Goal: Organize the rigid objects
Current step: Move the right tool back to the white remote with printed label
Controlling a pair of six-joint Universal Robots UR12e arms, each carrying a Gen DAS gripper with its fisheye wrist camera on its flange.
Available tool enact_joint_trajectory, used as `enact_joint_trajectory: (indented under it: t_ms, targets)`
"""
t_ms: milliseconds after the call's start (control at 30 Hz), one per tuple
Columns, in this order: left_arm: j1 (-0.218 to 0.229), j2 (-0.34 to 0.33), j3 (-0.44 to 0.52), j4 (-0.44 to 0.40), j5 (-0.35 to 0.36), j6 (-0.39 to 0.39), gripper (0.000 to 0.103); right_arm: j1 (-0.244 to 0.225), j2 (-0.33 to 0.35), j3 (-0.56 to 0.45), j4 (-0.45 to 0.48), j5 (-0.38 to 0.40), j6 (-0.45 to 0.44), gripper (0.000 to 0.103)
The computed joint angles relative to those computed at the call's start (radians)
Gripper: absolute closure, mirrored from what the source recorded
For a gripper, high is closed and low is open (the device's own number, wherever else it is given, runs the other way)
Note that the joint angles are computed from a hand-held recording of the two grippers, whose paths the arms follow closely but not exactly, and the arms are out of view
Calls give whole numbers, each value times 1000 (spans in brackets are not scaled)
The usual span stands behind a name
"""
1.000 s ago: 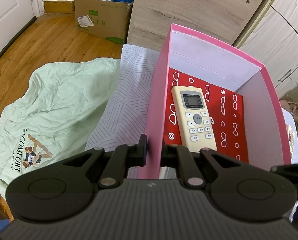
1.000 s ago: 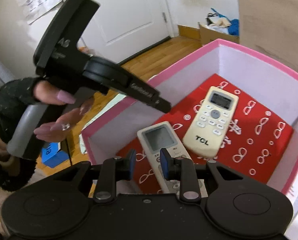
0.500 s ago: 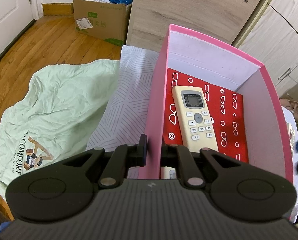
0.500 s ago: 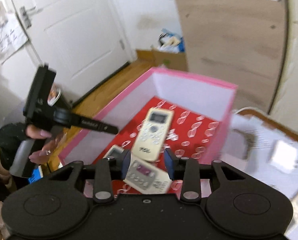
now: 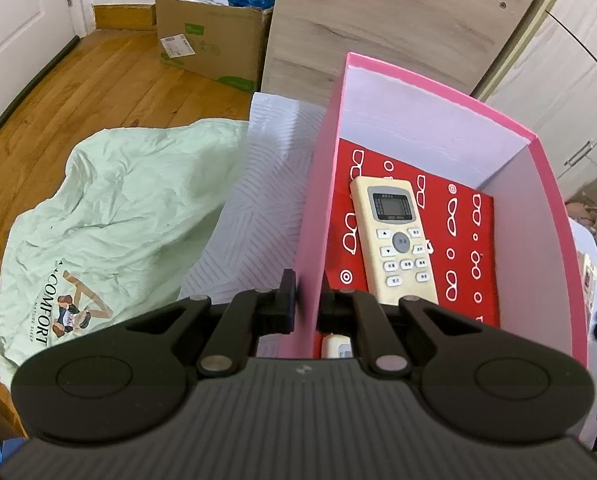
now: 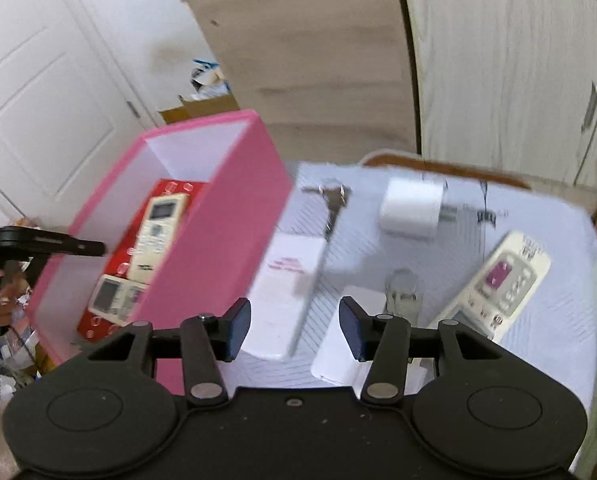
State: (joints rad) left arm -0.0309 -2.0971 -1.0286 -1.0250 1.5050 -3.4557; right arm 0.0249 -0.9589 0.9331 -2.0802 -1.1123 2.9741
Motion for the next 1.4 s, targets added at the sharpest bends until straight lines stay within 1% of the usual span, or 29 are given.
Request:
enact_joint_trajectory:
  t_ms: [67,133,167,200,300,367,467,500,567,600,667,700,733,800,867,1000,1067,1133,1267,1400]
  targets:
    - [2,-2,3,0,1,-15,95,6,15,-12,9,-5,-22,49]
    - [4,-2,1,5,4,-27,95,10,23,-11,9,13,-44,48]
    - [3,-2,1,6,6,-22,95,13,28,-13,12,20,-53,46]
    - [3,-2,1,7,8,-17,95,18,33,-16,11,18,-59,43]
    - [5,0,-3,10,2,-15,95,34,45,-23,20,-24,-82,42]
    - [9,1,-6,14,-7,-20,95,41,60,-37,23,-43,-64,42]
    - [9,2,-10,18,-2,-13,95,44,90,-72,31,-44,-50,42]
    - [6,2,-10,18,1,-12,95,44,98,-80,34,-39,-52,38]
    - [3,-1,-7,19,9,-8,95,44,104,-71,-5,-15,-66,34]
    - [2,-2,-5,19,11,-7,95,50,104,-69,-20,-29,-98,32]
    - [1,-3,-6,22,14,-6,95,66,98,-52,-52,-83,-179,30]
    - [1,-3,-6,23,13,-7,95,72,94,-43,-67,-106,-201,31]
    - [0,-3,-6,23,15,-11,95,74,92,-38,-77,-117,-206,31]
    - [1,-3,-6,25,8,-22,95,74,96,-53,-50,-122,-192,34]
    - [0,-2,-7,27,13,-15,95,75,97,-61,-35,-136,-183,34]
    - [0,-3,-6,26,14,-14,95,78,93,-59,-38,-160,-199,34]
    - [-1,-3,-6,26,17,-15,95,76,96,-65,-30,-156,-177,34]
    - [-2,-3,-6,27,18,-15,95,69,99,-74,-16,-132,-135,34]
    - [-1,-2,-7,28,18,-20,96,50,102,-94,8,-70,-35,37]
    - [-1,-1,-9,29,21,-18,96,25,113,-123,71,19,76,37]
